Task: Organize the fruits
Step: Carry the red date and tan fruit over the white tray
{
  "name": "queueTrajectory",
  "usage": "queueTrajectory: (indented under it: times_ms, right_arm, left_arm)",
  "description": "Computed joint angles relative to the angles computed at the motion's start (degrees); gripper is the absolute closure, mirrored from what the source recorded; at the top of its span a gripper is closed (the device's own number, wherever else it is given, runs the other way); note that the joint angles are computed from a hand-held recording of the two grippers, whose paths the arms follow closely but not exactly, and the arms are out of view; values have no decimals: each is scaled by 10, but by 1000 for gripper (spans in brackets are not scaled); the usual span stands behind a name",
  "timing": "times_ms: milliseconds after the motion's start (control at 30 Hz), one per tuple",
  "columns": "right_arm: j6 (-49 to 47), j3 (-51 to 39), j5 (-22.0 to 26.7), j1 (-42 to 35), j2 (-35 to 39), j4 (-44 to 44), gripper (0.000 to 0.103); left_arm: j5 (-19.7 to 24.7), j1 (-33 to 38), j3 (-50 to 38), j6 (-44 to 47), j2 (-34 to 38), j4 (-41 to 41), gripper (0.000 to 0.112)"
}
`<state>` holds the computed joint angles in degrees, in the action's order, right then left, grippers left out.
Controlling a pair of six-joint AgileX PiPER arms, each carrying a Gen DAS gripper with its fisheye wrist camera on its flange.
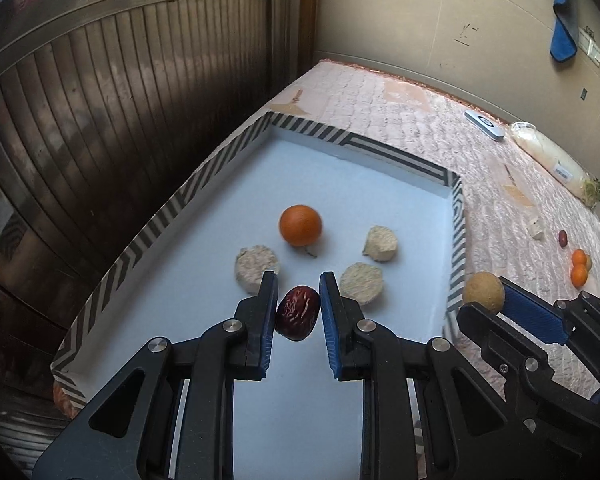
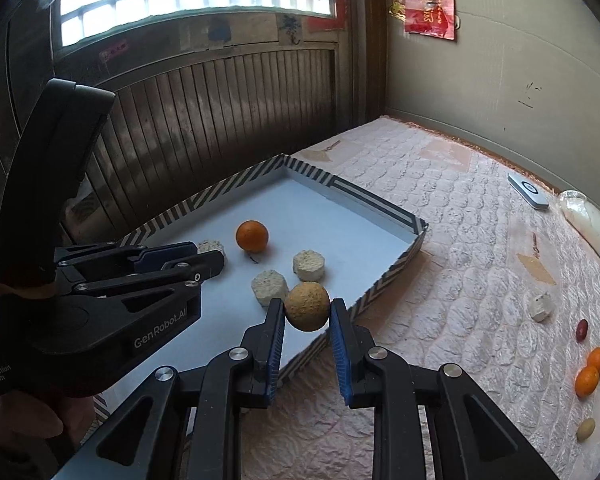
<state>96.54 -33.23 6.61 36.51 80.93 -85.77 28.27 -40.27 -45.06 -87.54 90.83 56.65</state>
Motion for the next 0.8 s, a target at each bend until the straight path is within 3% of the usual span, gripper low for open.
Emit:
queueTrajectory:
  times_ms: [433,800]
  right_arm:
    - [11,-46,-5,34,74,-7,81]
    - [-24,-58,-14,26,95,24,81]
  left_arm:
    - [-25,33,28,-5,-3,6,91]
    - [-11,33,29,-5,-3,8,91]
